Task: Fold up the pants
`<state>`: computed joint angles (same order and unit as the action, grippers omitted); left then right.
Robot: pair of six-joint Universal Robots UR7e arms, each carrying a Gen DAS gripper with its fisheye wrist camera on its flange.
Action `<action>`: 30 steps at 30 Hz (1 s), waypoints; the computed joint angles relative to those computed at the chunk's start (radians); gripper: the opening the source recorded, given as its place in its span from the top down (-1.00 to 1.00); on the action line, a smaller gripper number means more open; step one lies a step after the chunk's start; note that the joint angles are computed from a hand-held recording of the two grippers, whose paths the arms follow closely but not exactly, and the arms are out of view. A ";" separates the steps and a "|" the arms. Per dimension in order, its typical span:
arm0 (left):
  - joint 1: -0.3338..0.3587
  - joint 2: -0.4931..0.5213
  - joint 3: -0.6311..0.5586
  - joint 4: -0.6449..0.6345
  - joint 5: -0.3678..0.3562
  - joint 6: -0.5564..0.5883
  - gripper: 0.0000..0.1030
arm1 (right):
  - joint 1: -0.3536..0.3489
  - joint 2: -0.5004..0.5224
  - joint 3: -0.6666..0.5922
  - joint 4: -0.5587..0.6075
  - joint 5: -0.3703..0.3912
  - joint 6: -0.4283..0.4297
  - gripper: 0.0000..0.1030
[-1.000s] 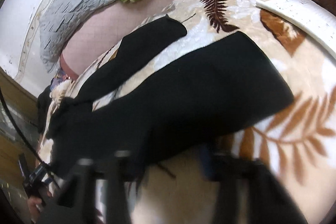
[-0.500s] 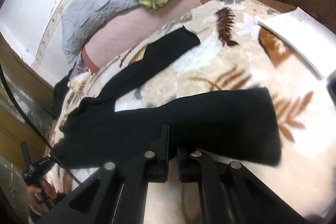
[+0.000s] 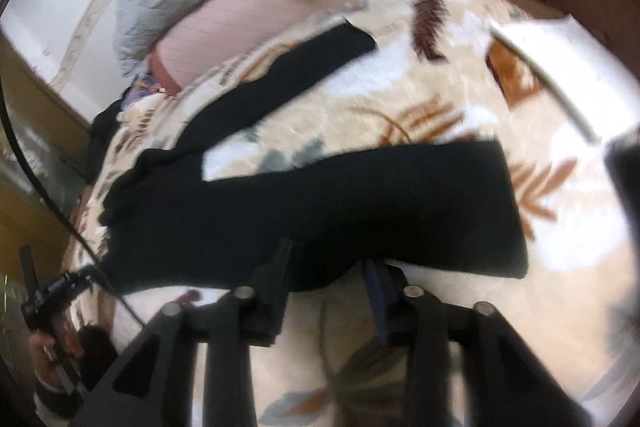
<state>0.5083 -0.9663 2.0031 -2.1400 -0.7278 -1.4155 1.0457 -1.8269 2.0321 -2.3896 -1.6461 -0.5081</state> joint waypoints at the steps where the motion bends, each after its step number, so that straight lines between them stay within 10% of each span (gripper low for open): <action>1: -0.013 -0.012 -0.001 0.019 0.020 -0.016 -0.52 | 0.009 -0.002 -0.009 0.008 0.005 -0.006 0.19; 10: 0.005 -0.014 -0.059 -0.134 0.028 0.130 -0.66 | 0.125 0.116 -0.100 -0.079 -0.023 0.038 0.07; 16: 0.107 0.058 -0.143 -0.263 0.006 0.233 -0.70 | 0.189 0.192 -0.131 -0.275 -0.258 0.042 -0.06; 21: 0.175 0.133 -0.231 -0.293 -0.030 0.293 -0.69 | 0.154 0.171 -0.147 -0.333 -0.309 0.056 -0.17; 30: 0.257 0.257 -0.384 -0.290 -0.018 0.298 -0.70 | 0.140 0.295 -0.252 -0.123 -0.088 0.144 -0.41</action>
